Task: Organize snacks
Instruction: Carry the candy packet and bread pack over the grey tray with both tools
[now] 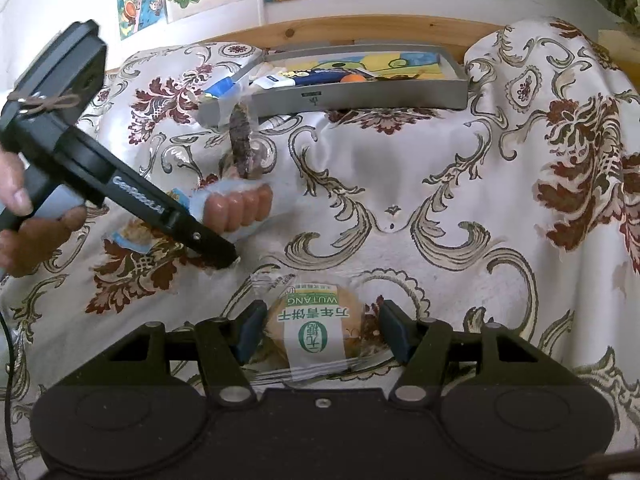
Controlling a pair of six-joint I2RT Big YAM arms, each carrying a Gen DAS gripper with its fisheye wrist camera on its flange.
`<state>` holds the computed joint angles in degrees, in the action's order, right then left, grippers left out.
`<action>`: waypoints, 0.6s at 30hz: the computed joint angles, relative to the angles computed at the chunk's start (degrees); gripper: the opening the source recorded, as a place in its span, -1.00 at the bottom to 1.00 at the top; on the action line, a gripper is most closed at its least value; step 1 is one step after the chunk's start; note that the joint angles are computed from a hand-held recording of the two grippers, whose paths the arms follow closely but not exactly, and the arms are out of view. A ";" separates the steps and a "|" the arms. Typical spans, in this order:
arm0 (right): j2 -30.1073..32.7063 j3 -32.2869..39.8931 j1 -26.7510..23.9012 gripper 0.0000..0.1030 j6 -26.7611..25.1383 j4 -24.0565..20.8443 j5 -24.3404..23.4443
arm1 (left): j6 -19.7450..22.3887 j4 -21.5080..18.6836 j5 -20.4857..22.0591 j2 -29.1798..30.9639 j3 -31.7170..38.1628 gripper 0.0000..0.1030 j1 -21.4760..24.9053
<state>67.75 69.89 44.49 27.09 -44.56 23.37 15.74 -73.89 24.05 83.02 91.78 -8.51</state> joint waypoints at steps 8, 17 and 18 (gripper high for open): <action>0.00 -0.08 0.12 0.24 0.41 0.04 0.22 | -2.18 11.85 -8.58 -4.38 -6.01 0.03 -2.24; 0.33 0.44 -0.01 0.15 0.74 0.44 1.68 | 7.84 22.67 -12.40 -8.19 -12.30 0.05 -5.72; 0.43 0.60 0.06 0.13 0.82 0.31 2.19 | 8.27 22.80 -12.67 -8.00 -12.25 -0.14 -6.07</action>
<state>68.18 70.49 44.55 27.91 -44.25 25.56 24.01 -51.09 11.38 75.02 79.53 -14.57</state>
